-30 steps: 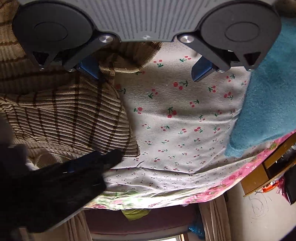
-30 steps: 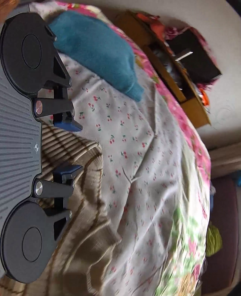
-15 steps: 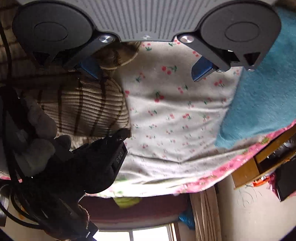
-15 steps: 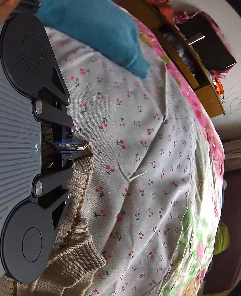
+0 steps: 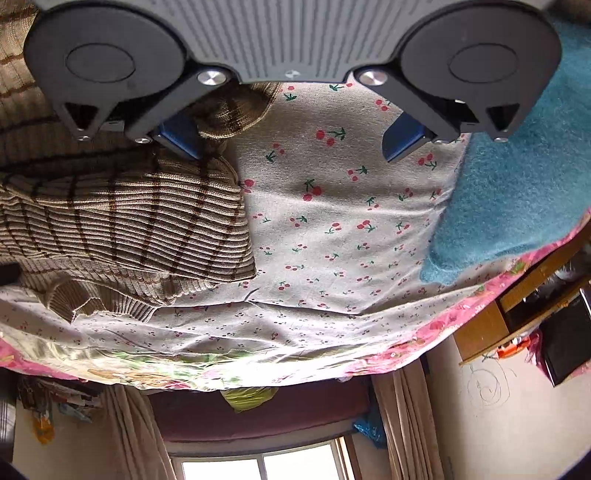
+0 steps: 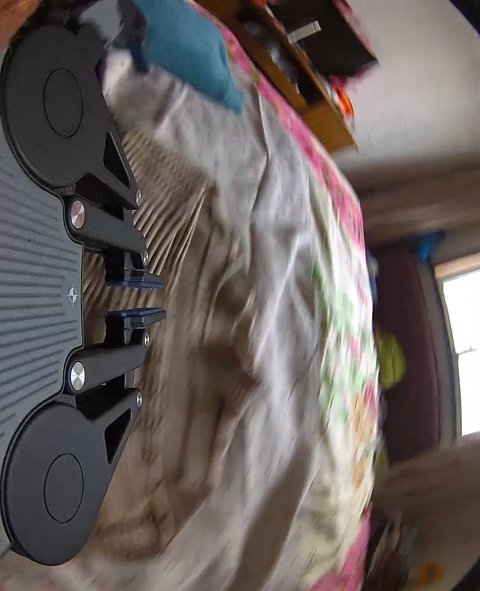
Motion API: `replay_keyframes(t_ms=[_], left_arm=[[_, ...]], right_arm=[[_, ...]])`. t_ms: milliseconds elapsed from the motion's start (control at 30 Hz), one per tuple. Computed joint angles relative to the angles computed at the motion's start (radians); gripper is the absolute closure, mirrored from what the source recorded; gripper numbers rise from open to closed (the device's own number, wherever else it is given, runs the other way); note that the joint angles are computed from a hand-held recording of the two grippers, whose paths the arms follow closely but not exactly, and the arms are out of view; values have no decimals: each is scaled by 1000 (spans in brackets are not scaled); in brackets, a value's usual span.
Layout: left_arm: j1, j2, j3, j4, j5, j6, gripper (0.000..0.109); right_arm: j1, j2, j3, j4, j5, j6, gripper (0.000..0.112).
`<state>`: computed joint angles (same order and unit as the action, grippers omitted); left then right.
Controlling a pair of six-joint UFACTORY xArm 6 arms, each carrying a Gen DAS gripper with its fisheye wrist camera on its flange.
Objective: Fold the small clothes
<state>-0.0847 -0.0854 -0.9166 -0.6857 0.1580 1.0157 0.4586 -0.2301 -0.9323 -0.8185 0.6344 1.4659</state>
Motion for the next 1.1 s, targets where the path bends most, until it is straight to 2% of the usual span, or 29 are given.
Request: replay_keyframes(t_ms=[33,100,133,167,233,267,400,467,567,733,767,800,833,867,900,1033,1100], left_arm=[[-3,-3,7,19,-11,-10,6],[-9,-18,27,90,-34,-54,6],[-10,-30,37,121,-41,-74,6],[-13,-50,49,125,-48,-72,6],[-23,-87,64,83,-55,-19,6],[-30,-100,70,76,-61,-1,6],[-83,-123,81,32,-89,98,6],[-112,-122,72,10,-83,132,6],[-147,-98,45,10,-58,140,6],[-184,-70,20,39,-33,94,6],[-189,-66,17,38,-31,93,6],[-193,-61,14,40,-31,92,6],[-197,-57,11,39,-33,93,6],[-202,-52,8,34,-35,98,6],[-207,-47,2,21,-37,110,6],[-233,-17,-41,-96,-75,211,6],[-241,5,-69,-138,-98,229,6]], right_arm=[[-4,-30,38,15,40,32,101],[-23,-122,135,-15,10,142,106],[-25,-168,171,-64,-2,216,104],[-15,-199,187,-116,22,278,98],[15,-247,209,-202,111,371,98],[8,-267,228,-222,108,395,97],[-28,-285,260,-216,103,395,97],[-68,-276,267,-211,53,364,91],[-134,-242,263,-160,-57,244,87],[-178,-171,226,-25,-125,-29,85],[-177,-162,216,-2,-115,-61,85],[-180,-160,213,20,-120,-79,90],[-187,-168,217,41,-139,-89,101],[-197,-179,224,60,-162,-96,106],[-205,-195,231,51,-179,-72,107],[-229,-262,243,-131,-172,170,107],[-238,-255,245,-127,-162,180,107]])
